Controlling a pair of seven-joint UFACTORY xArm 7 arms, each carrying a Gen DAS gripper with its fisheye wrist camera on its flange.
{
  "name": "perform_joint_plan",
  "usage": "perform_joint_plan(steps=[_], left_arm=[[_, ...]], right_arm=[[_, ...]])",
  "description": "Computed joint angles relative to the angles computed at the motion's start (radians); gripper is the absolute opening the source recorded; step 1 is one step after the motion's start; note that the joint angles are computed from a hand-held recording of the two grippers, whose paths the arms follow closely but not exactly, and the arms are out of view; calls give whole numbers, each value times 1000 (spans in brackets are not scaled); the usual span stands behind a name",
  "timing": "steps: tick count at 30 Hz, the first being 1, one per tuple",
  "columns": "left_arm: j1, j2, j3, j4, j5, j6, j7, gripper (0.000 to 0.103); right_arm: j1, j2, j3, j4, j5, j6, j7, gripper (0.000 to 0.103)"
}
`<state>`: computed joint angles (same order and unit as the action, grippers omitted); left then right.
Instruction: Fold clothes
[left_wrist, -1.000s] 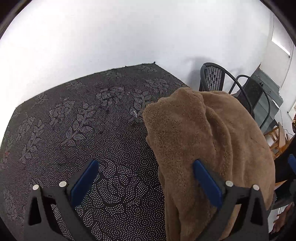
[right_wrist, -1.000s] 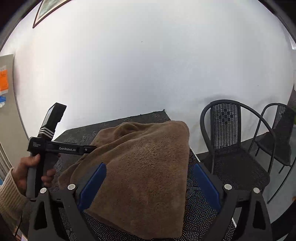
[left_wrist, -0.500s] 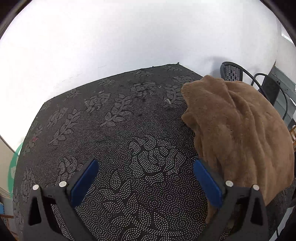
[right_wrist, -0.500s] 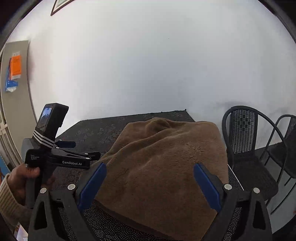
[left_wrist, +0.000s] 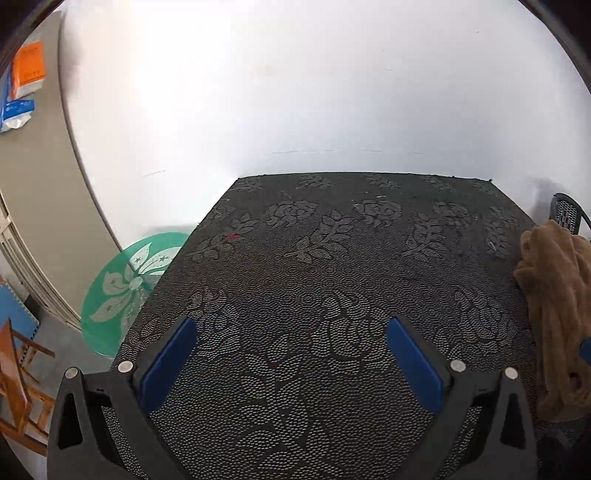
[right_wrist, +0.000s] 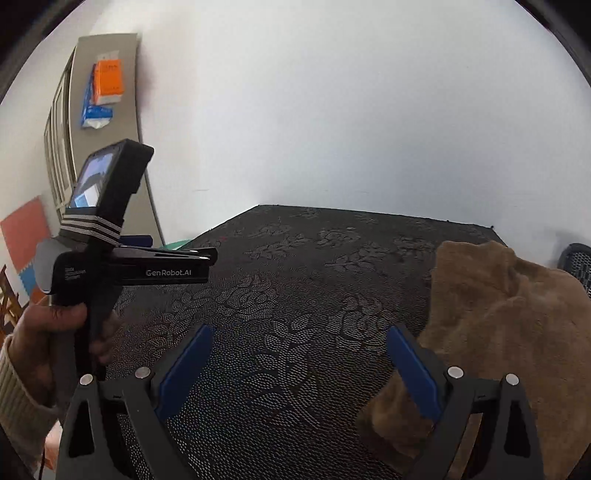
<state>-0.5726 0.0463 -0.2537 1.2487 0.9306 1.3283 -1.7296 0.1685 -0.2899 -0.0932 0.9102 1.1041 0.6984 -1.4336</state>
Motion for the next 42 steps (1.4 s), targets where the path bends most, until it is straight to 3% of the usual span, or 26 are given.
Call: perform_joint_plan(steps=[6,10,14,17,23,34,42], left_arm=[[41,-111,-7,-125,-29,-50,-27,103],[90,-185,-14,-220,-31,-171,-34,103],[144,-215,-19,-272,-37,-287,-37,103],[172,-215,-25,-288,-53,-342,-17,103],[188,-185,-32,-278,-62,-317,11,103],[219,-187,-11,-331,-82,-426,-1,103],[222,-185,-13,-336,-58,-433,4,103]], right_arm=[[40,103,118,28,-173,-143,210,97],[59,189,160,77,-319,-225,389,97],[59,255,187,122,-518,-234,611,97],[60,274,197,135,-611,-232,696,97],[57,309,203,160,-743,-211,810,97],[38,332,208,186,-759,-182,832,102],[30,342,209,197,-756,-179,822,102]])
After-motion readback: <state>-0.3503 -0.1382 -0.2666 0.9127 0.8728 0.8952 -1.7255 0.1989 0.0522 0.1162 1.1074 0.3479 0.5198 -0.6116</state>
